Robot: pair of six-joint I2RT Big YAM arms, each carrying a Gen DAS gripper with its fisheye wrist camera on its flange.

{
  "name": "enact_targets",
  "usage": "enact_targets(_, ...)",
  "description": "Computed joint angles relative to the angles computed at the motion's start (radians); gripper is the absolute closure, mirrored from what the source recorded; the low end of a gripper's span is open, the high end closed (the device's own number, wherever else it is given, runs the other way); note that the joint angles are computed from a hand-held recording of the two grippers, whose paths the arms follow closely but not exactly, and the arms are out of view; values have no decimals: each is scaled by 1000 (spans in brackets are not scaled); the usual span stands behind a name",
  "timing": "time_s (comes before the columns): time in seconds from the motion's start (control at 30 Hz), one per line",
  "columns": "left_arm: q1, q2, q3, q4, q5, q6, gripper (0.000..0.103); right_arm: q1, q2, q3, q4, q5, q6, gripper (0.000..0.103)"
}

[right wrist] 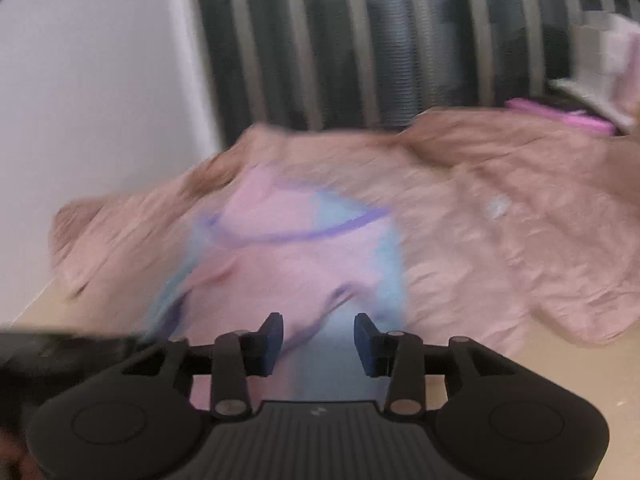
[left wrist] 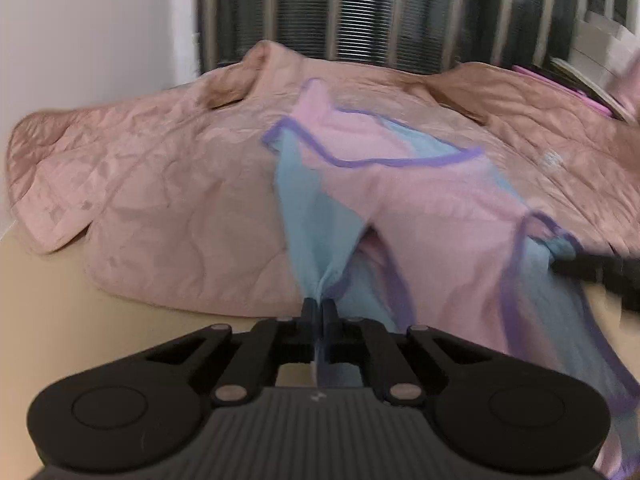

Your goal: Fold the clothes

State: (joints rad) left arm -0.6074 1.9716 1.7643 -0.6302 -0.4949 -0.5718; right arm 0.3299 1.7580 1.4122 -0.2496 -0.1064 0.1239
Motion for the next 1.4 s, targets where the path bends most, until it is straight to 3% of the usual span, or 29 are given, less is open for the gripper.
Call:
enact_targets(0.03,4,-9,-15,12,-6,-26,101,7,7,3,-14,-15,-11,65)
enact_targets(0.13,21,-89,-146,162,-36,-107,101,24,29,18,-41,-22,-15,66)
enact_targets(0.2,41,-118,-193,182,-31,-195,101,26,45,32,-59,-47,3,68)
enact_targets(0.27,60,-134,-218,173,-12,-272,100,27,64,57,-94,-79,12,103)
enact_targets(0.3,64,-136,-223,164,-7,-292,100,32,62,53,-95,-81,8,103)
enact_targets(0.4,61,-146,-225,121,-25,-328,80,38,33,10,-11,-35,18,103)
enact_targets(0.43,52,-160,-239,113,-40,-329,67,37,22,0,0,-1,33,103)
enact_targets(0.47,42,-179,-258,111,-47,-324,64,34,13,-5,-4,26,42,102)
enact_targets(0.53,19,-224,-304,104,-25,-297,61,22,-16,-20,-48,49,15,95)
enact_targets(0.6,-14,-263,-350,98,-8,-259,55,2,-68,-70,-78,8,-31,86)
enact_targets(0.67,-41,-268,-360,58,-11,-246,52,-8,-129,-146,-83,-21,-79,53)
enact_targets(0.73,-69,-264,-368,48,-52,-215,53,4,-166,-201,-95,5,-98,49)
enact_targets(0.8,-93,-242,-353,28,-107,-201,67,15,-184,-239,-95,29,-82,49)
enact_targets(0.83,-98,-242,-357,36,-114,-212,95,20,-189,-255,-86,37,-66,55)
enact_targets(0.87,-101,-245,-370,59,-111,-230,101,25,-197,-275,-54,50,-50,84)
enact_targets(0.9,-104,-249,-381,74,-116,-247,101,26,-200,-287,-36,41,-31,100)
enact_targets(1.07,-134,-298,-438,72,-135,-320,101,42,-257,-343,-24,79,-18,100)
enact_targets(1.4,-208,-368,-527,58,-192,-381,99,52,-470,-518,-55,107,-14,98)
